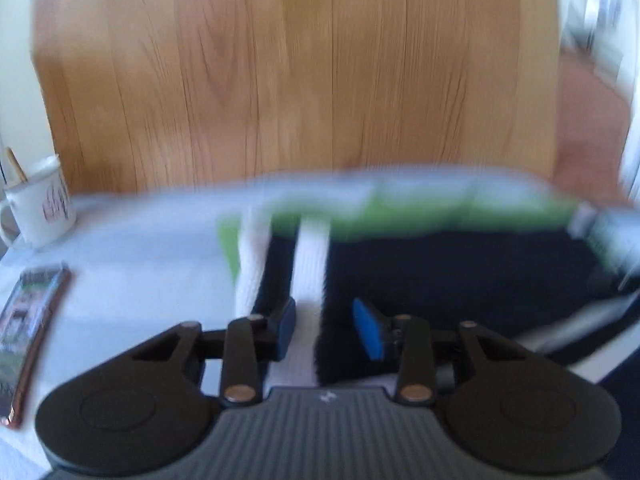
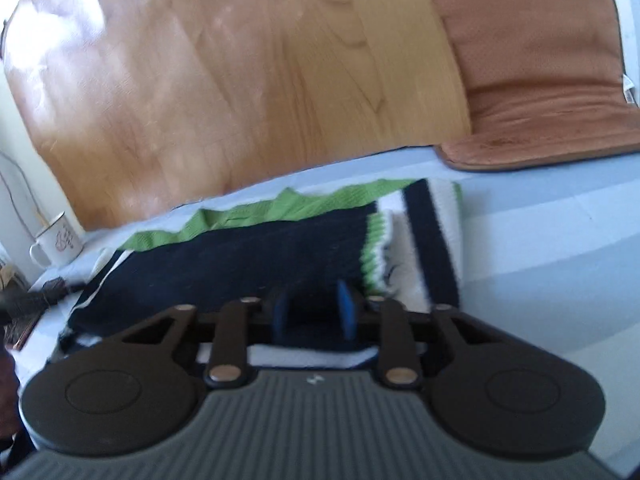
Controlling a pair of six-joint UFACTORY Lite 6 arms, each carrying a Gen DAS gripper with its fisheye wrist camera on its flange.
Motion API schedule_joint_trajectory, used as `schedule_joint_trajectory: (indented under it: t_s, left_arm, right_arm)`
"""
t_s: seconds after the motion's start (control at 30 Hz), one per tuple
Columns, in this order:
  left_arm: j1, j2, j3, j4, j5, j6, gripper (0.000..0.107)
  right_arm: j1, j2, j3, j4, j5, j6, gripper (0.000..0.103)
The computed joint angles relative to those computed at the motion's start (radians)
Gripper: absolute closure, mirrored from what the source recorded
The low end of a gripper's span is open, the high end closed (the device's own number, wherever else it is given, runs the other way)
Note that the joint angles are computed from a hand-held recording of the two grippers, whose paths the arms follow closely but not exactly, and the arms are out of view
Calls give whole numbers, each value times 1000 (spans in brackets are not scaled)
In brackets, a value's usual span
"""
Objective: Fold small clothes
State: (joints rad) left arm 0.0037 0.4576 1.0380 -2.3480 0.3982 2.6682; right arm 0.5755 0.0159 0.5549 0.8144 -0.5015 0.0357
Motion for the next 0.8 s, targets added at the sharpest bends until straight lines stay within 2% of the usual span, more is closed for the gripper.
schedule_joint_trajectory:
  t_s: [0.03,0.1,0.17,0.27,0.3,0.4,0.47,0.5,0.57,0.7,0.8]
  left_arm:
    - [-8,-4,-12,-64,9,63,68]
    - [-14,8,1,-76,-16,73,66]
    - [4,-31,-48,-78,-11,78,65]
    - [112,-161,-171,184,56,-127,63]
    - [174,-212,-220,288,97,-188,59]
    - [396,-341,-351,602,247,-347,54]
    - [566,-403,-420,812,356,-411,53]
    - [645,-422,-436,916,400,-441,53]
    - [762,-475,-485,1018,448,-425,52]
    - [887,-671,-688,989,412,-256,49]
    - [928,-787,-792,946,414,-232,49]
  right_arm:
    - [-27,-14,-13,-65,19,83,90]
    - [-32,-77,-48,-70,57,148,89]
    - [14,-197,-106,93,101,62,80]
    - [195,-464,-265,407,44,-201,68]
    - [272,-562,-321,512,21,-284,66]
    - [547,-764,-423,826,-90,-488,65]
    - [752,-767,-429,958,-208,-517,65]
    - [850,-741,-430,985,-271,-481,67]
    - [1038,-672,-431,1002,-424,-350,66]
    - [1235,-533,-433,1004,-582,-53,66]
    - [1301,-423,-401,1023,-640,35,66]
